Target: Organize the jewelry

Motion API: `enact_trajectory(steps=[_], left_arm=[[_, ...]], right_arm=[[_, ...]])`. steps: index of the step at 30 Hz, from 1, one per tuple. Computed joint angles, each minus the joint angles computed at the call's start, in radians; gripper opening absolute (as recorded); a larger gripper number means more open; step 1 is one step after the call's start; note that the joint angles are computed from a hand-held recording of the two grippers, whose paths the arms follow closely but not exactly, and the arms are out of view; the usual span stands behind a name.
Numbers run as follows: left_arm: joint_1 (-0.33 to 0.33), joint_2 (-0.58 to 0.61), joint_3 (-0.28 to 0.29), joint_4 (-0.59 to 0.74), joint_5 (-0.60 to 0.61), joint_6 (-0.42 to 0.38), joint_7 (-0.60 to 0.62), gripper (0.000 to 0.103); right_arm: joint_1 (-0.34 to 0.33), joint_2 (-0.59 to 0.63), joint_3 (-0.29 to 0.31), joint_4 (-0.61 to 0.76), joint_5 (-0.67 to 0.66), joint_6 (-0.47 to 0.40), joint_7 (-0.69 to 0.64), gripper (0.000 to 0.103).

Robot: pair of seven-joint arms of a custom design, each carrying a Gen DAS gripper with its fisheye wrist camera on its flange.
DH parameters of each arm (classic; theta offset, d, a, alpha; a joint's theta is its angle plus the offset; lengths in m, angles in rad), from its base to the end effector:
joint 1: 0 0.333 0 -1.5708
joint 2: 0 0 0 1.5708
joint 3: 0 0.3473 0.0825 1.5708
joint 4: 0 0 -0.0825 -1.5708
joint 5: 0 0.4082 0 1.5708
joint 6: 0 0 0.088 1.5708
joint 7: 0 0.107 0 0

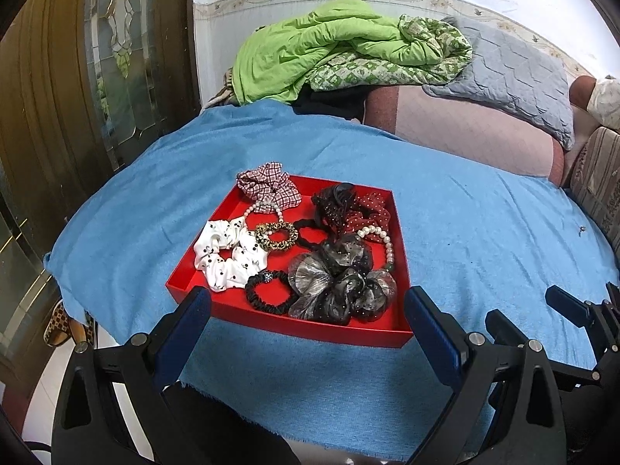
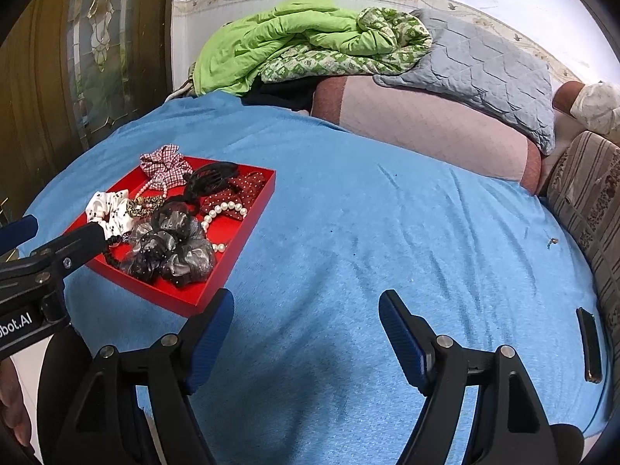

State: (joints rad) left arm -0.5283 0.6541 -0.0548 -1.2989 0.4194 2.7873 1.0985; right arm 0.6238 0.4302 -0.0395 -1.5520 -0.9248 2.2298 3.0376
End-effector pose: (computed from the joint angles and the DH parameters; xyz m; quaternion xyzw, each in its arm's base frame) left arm 0.6847 -0.4570 0.4735 -0.4958 0.7602 -0.3514 0.2296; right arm 0.6310 0.3936 0.4563 -0.5149 0.7551 -0.3536 0.1993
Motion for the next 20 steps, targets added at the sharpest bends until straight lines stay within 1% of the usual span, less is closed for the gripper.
enact_trajectory(steps=[8, 14, 15, 20], left_arm=[[-0.001, 0.008, 0.0, 0.014, -0.002, -0.012, 0.003, 0.099], [-0.007, 0.013, 0.011, 0.024, 0.009, -0.013, -0.01, 0.099], [-0.014, 0.015, 0.021, 0.027, 0.018, -0.014, -0.019, 0.099], [-0.023, 0.023, 0.02, 0.05, 0.033, -0.042, -0.026, 0.099]], right_arm=[[-0.003, 0.007, 0.0, 0.002, 0.016, 0.013, -0.014, 0.082], [-0.006, 0.008, -0.001, 0.0, 0.029, 0.021, -0.023, 0.082], [-0.006, 0.007, -0.002, -0.002, 0.029, 0.023, -0.023, 0.083], [-0.011, -0.005, -0.003, -0.024, 0.028, 0.047, -0.015, 0.083]])
